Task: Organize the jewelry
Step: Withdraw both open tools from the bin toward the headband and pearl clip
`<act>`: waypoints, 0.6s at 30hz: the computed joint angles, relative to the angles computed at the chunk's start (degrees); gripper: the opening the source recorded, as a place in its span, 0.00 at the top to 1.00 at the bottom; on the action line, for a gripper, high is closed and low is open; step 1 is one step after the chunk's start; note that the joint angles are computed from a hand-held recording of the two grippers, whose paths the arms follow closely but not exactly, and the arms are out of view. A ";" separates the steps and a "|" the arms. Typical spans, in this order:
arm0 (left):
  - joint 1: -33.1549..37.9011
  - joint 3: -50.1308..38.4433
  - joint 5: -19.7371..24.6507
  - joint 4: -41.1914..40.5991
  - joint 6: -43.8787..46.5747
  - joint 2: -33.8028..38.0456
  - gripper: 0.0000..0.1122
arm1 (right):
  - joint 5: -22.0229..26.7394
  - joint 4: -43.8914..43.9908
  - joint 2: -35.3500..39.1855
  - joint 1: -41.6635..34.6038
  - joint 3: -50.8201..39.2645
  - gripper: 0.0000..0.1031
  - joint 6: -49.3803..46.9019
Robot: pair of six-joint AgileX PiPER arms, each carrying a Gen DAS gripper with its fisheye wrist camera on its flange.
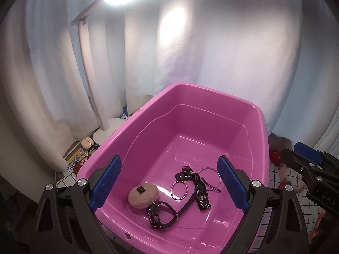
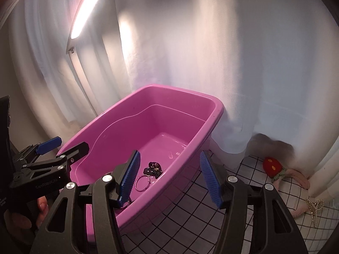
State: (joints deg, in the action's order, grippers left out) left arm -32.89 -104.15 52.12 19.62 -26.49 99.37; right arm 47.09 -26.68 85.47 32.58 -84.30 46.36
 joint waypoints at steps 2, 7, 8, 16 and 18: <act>-1.95 -0.34 0.20 0.94 -0.99 -0.57 0.20 | 0.46 -1.79 -3.19 0.10 2.74 0.45 1.70; -8.31 -2.48 1.51 4.32 -4.18 -0.97 0.20 | 2.20 -7.31 -12.40 1.04 10.72 0.45 6.50; -9.67 -2.95 1.66 4.74 -4.70 -0.90 0.20 | 2.85 -8.38 -14.39 1.23 12.41 0.45 7.31; -21.44 -8.01 3.85 8.45 -8.53 3.17 0.17 | 11.52 -11.16 -35.85 -0.37 28.17 0.43 10.39; -23.90 -9.91 4.77 8.26 -8.95 5.08 0.17 | 13.30 -8.32 -41.14 -4.66 31.02 0.43 7.17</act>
